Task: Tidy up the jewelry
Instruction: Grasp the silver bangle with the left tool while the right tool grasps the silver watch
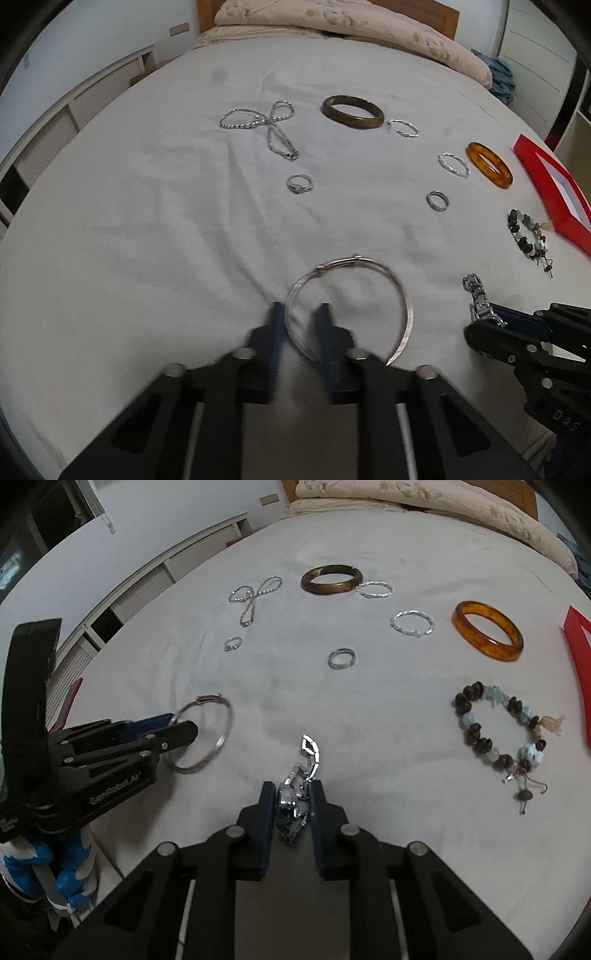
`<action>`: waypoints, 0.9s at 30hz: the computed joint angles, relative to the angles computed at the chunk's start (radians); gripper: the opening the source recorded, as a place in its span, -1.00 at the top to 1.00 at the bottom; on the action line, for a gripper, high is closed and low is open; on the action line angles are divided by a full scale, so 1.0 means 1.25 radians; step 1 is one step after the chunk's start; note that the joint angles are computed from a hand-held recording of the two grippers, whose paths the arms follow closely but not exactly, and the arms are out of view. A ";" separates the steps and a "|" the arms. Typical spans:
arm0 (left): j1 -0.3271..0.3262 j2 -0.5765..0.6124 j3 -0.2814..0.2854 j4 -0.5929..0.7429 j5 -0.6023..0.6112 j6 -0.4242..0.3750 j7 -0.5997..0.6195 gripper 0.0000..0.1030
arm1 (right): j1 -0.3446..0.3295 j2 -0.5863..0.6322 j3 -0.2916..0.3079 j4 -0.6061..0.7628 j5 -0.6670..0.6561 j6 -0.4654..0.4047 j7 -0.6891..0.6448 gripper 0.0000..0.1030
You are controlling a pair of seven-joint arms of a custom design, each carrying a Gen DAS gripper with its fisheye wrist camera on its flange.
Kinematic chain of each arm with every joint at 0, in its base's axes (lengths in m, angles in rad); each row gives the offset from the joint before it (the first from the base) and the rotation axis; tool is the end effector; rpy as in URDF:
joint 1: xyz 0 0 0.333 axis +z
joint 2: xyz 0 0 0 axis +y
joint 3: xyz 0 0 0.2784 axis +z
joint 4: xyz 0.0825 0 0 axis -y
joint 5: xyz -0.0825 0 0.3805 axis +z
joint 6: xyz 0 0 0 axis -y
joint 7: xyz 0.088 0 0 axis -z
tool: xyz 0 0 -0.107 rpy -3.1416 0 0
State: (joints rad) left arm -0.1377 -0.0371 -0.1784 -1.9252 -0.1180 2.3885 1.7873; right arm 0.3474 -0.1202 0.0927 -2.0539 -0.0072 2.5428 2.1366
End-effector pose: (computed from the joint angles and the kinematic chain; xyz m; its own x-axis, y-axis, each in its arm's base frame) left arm 0.5582 -0.1849 0.5220 -0.4518 -0.8921 0.0008 -0.7796 0.3944 -0.4865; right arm 0.5122 0.2432 0.5236 -0.0342 -0.9560 -0.2914 -0.8517 0.1805 -0.4921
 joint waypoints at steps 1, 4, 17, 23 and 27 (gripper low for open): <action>-0.001 -0.001 -0.001 -0.001 0.003 0.004 -0.006 0.85 | 0.000 -0.006 -0.001 -0.002 0.004 -0.002 -0.002 0.68; 0.000 -0.002 -0.002 0.001 0.020 0.008 -0.027 0.90 | 0.001 -0.029 -0.001 -0.017 0.004 -0.006 -0.002 0.68; -0.006 -0.103 -0.013 -0.051 0.052 0.022 -0.062 0.93 | -0.002 -0.185 0.012 -0.099 -0.060 -0.027 0.073 0.68; -0.009 -0.157 -0.025 -0.067 0.068 0.020 -0.067 0.94 | -0.004 -0.275 0.021 -0.149 -0.092 -0.030 0.114 0.68; -0.015 -0.190 -0.035 -0.078 0.073 0.018 -0.073 0.94 | -0.007 -0.335 0.023 -0.186 -0.109 -0.028 0.135 0.68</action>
State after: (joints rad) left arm -0.1561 -0.2742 -0.2221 -2.0226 -0.0269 2.4108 1.6958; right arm 0.3390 -0.5389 0.1216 -2.2860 -0.1438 2.5074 2.3053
